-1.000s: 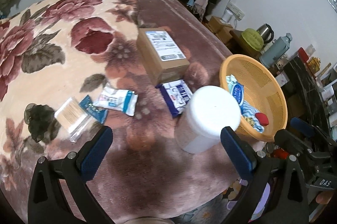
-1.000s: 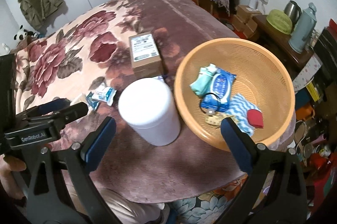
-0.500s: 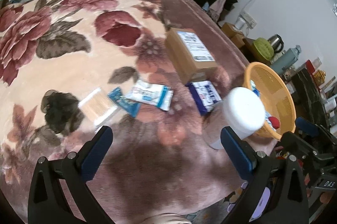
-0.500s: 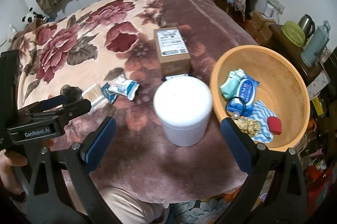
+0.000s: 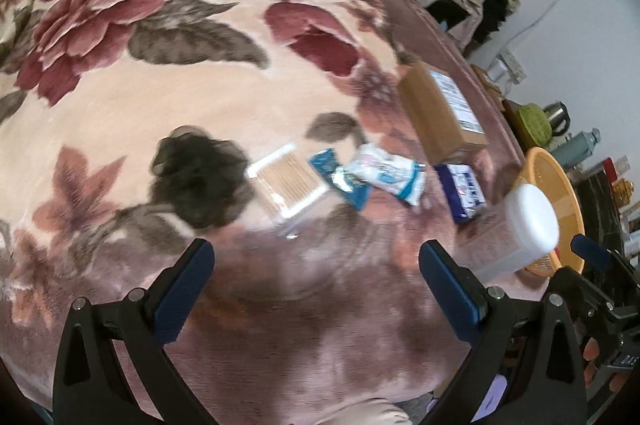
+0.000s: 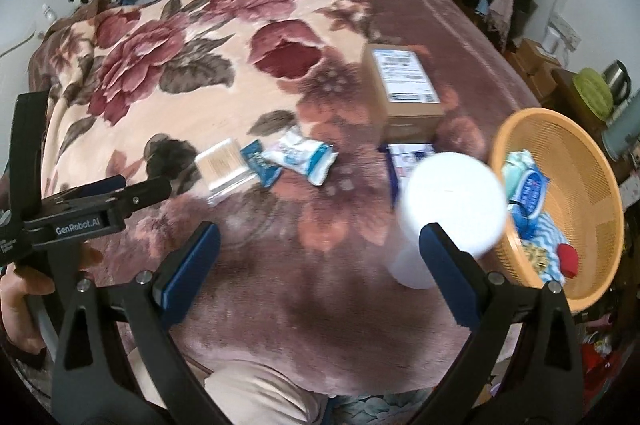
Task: Organize soft objects
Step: 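Move both open tools back over the blanket toward the black scrunchie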
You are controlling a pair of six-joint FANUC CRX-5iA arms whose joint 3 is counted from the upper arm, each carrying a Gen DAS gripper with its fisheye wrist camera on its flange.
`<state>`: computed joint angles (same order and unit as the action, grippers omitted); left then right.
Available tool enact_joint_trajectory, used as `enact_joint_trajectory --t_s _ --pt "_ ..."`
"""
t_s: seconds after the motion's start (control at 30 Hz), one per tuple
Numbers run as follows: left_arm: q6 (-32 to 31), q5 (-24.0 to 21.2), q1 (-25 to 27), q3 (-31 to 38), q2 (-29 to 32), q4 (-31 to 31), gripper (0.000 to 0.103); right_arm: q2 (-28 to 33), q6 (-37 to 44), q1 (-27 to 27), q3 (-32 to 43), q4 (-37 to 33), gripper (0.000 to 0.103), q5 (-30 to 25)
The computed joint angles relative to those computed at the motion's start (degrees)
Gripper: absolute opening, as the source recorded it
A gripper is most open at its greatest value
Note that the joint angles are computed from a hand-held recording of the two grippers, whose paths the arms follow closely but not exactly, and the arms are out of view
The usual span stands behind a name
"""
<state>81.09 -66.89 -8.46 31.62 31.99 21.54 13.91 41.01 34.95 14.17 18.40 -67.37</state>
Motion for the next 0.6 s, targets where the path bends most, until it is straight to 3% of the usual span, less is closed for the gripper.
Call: enact_joint_trajectory --t_s 0.6 --pt "3.25 1.02 5.76 -1.52 2.10 -1.49 0.102 8.43 5.94 0.91 7.37 -6.92 0.100 -0.66"
